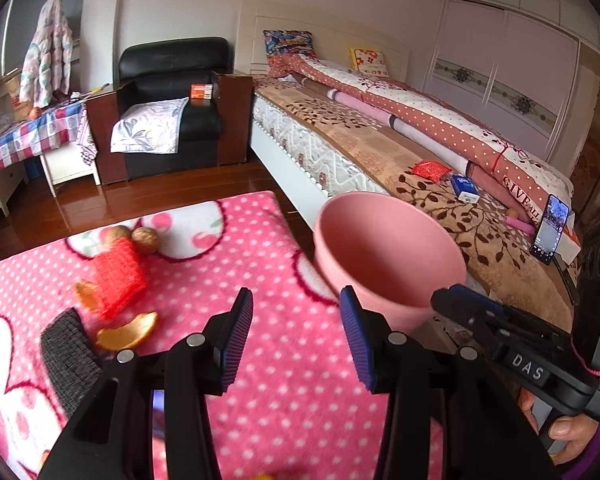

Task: Collect trash
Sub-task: 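Move both tools back over the table toward remaining wrappers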

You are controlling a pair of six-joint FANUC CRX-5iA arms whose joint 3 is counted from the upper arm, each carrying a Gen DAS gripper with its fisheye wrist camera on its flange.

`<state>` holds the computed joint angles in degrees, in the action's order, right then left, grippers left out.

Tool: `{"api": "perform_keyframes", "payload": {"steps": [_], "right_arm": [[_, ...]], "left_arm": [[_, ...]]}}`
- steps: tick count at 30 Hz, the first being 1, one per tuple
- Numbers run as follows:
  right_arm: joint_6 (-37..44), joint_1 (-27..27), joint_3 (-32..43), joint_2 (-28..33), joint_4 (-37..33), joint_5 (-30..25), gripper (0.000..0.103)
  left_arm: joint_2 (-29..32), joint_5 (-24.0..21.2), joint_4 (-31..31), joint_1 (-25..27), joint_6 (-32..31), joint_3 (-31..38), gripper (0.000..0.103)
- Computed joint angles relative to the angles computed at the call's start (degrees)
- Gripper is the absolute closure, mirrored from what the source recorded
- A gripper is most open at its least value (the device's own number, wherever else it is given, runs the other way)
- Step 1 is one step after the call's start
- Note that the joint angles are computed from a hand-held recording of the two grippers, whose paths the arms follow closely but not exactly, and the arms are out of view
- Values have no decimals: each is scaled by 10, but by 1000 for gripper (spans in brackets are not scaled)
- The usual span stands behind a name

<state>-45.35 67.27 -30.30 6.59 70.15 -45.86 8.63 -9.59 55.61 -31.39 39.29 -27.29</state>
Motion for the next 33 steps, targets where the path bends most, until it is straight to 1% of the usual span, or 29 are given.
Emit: {"api": "perform_keyframes", "payload": {"steps": [2, 5, 9, 11, 12, 17, 20, 22, 26, 31, 33], "right_arm": [[8, 4, 5, 4, 2, 16, 71], [20, 13, 16, 13, 5, 25, 71], [30, 19, 24, 19, 14, 46, 71], [41, 21, 28, 20, 16, 63, 71], [43, 22, 29, 21, 16, 66, 71], [83, 32, 45, 30, -4, 87, 71], [111, 37, 54, 35, -21, 103, 71], [139, 40, 63, 41, -38, 116, 71], [196, 47, 80, 52, -71, 136, 71], [272, 51, 101, 67, -128, 178, 71], [296, 52, 107, 71, -147, 192, 71]], "left_arm": [[-16, 9, 36, 0, -33, -23, 58], [-41, 20, 73, 2, -65, -53, 58], [-74, 22, 64, 18, -59, -86, 58], [-88, 26, 78, 21, -73, -103, 58], [-96, 26, 75, 25, -72, -112, 58], [-131, 31, 76, 42, -79, -153, 58], [-152, 29, 67, 59, -73, -175, 58], [-166, 22, 35, 80, -47, -184, 58], [-197, 15, -2, 114, -15, -209, 58], [-228, -1, -21, 154, -8, -238, 58], [-239, -11, -39, 171, 2, -246, 58]]}}
